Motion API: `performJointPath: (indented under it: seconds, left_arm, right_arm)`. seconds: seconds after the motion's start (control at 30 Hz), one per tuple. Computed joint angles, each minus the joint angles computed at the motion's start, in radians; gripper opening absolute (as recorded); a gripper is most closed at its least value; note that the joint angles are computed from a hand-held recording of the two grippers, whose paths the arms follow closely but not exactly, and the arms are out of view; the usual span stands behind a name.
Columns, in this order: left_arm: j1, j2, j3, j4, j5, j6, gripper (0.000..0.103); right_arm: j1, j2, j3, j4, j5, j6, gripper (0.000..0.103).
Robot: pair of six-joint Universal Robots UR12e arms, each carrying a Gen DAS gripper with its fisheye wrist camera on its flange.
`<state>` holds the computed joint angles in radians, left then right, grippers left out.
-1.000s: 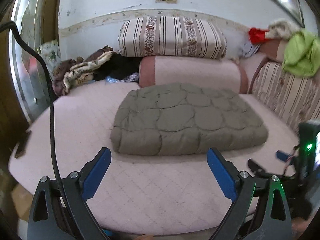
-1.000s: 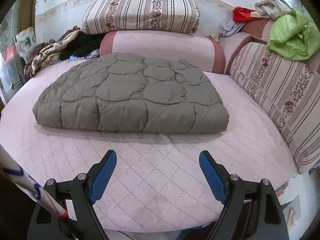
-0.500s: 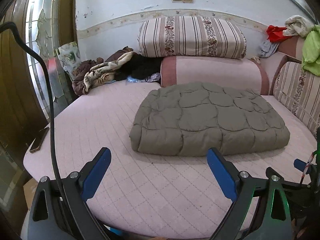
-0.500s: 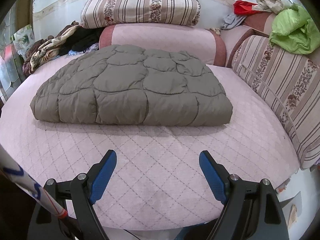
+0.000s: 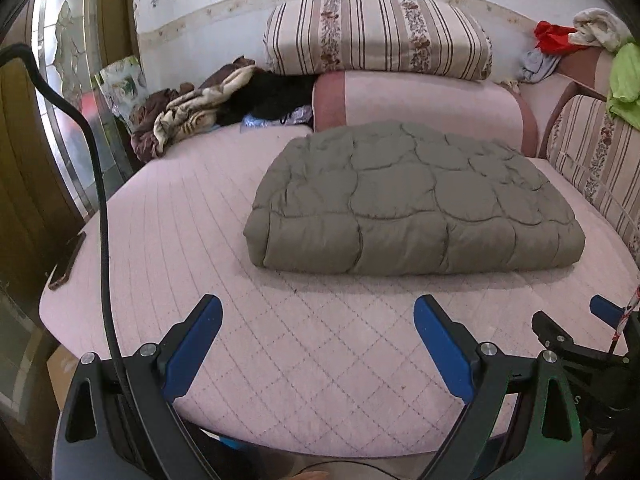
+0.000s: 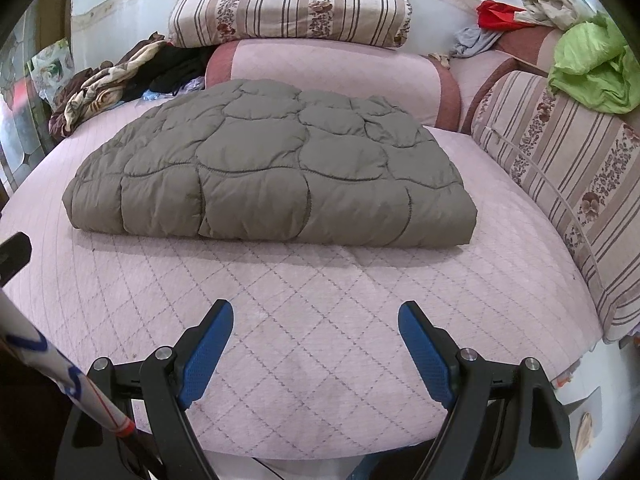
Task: Fold large clothes
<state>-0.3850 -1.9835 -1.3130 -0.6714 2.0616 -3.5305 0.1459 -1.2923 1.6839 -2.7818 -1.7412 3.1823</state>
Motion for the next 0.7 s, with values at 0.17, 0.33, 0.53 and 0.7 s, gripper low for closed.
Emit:
performJointPath:
  seconds: [0.17, 0.33, 0.53, 0.7]
  left_arm:
    - [0.003, -0.005, 0.011, -0.053, -0.003, -0.016, 0.096]
    - [0.009, -0.008, 0.018, -0.091, -0.032, -0.037, 0.096]
    - [0.013, -0.010, 0.022, -0.120, -0.048, -0.052, 0.096]
    - [0.016, -0.013, 0.025, -0.137, -0.062, -0.059, 0.096]
  right_arm:
    - [0.003, 0.004, -0.006, 0.020, 0.003, 0.002, 0.088]
    - [0.003, 0.006, -0.008, 0.023, 0.001, 0.001, 0.088]
    - [0.003, 0.008, -0.013, 0.035, 0.003, 0.005, 0.088]
    - [0.006, 0.013, -0.017, 0.043, 0.004, -0.003, 0.088]
